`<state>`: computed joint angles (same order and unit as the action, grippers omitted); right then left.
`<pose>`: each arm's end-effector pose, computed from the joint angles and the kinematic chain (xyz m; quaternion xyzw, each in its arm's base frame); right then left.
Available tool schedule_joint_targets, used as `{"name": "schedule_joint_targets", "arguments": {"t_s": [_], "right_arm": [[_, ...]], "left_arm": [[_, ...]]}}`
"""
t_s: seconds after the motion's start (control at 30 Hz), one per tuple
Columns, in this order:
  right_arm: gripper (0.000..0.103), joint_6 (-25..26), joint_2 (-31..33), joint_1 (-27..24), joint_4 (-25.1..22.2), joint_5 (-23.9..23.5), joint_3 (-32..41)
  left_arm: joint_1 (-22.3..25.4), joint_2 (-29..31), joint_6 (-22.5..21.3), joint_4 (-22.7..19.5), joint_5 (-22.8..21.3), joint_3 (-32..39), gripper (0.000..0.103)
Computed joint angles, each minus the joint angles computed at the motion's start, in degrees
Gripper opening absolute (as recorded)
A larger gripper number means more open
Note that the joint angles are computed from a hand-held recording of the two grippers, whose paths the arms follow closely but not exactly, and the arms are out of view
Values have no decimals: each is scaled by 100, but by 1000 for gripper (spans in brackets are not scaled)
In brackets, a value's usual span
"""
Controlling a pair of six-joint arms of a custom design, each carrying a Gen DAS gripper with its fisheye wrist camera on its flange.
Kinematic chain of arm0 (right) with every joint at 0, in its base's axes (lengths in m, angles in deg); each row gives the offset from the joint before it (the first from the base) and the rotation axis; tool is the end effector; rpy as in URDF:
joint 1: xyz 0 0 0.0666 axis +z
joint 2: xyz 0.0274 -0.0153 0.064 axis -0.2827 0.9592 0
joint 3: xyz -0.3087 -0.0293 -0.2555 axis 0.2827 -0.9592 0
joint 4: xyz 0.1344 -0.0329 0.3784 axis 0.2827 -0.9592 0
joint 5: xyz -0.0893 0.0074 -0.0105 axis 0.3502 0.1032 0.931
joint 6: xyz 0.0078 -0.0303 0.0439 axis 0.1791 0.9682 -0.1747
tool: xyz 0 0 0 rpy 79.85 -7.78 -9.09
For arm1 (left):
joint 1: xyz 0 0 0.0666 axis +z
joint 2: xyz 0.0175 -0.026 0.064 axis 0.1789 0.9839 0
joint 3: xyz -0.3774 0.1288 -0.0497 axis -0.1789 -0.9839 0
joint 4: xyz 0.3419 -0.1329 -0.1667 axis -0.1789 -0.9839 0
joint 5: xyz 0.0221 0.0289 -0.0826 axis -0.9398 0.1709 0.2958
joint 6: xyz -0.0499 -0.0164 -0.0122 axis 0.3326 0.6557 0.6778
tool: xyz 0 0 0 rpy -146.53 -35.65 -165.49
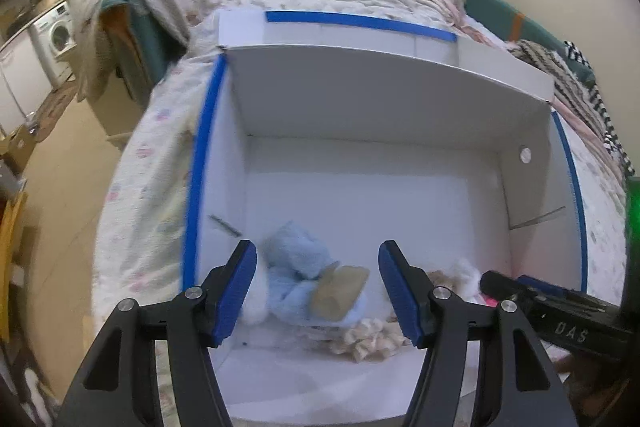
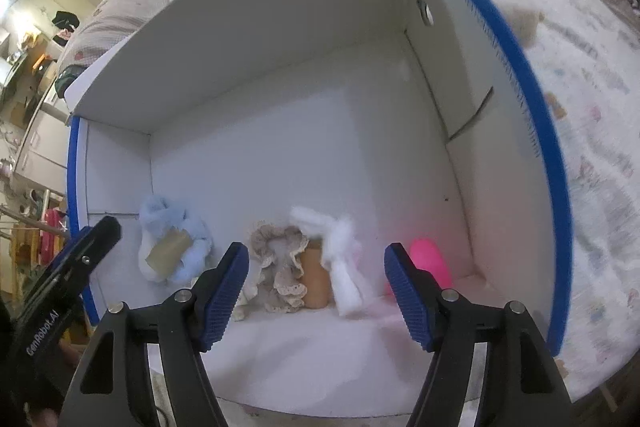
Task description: Organize soft objects
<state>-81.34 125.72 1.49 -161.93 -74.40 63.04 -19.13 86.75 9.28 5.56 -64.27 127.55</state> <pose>0.4043 0.1386 0.4949 -0.0207 0.9720 0.1692 0.1619 0.3398 -0.1786 0.5366 -0.1137 0.9480 -0.0016 0.2972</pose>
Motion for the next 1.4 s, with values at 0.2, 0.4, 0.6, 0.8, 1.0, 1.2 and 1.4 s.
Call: {"name": "schedule_joint_targets", "arguments": {"t_s": [0.2,0.4,0.6,0.8,1.0,1.2,1.4], "right_arm": [[86,-403,-212,-31,247,11,-95],[103,-785,-678,-48,736,205,-206],[103,-453,-1120,111,1019,665,-128],[103,-221,-1568,316,1024,881,-204],[103,-117,-2089,532,1061,1097,-536],[103,-35,-2389,714,1180,1369,-932],[103,-42,-2411,805,1171,1534,-1198]], "left_arm": [[149,-167,121,-191,109,31,60],[64,-513,268,-56,-227,47,90],[-218,-850,378,-173,-775,148,98],[-655,-1214,788,-536,-1191,116,99],[-1120,-1468,1167,-1106,-1448,32,99],[-1606,-1645,1677,-1369,-1662,-366,99],[-1725,-1464,1844,-1488,-2051,-438,99]]}}
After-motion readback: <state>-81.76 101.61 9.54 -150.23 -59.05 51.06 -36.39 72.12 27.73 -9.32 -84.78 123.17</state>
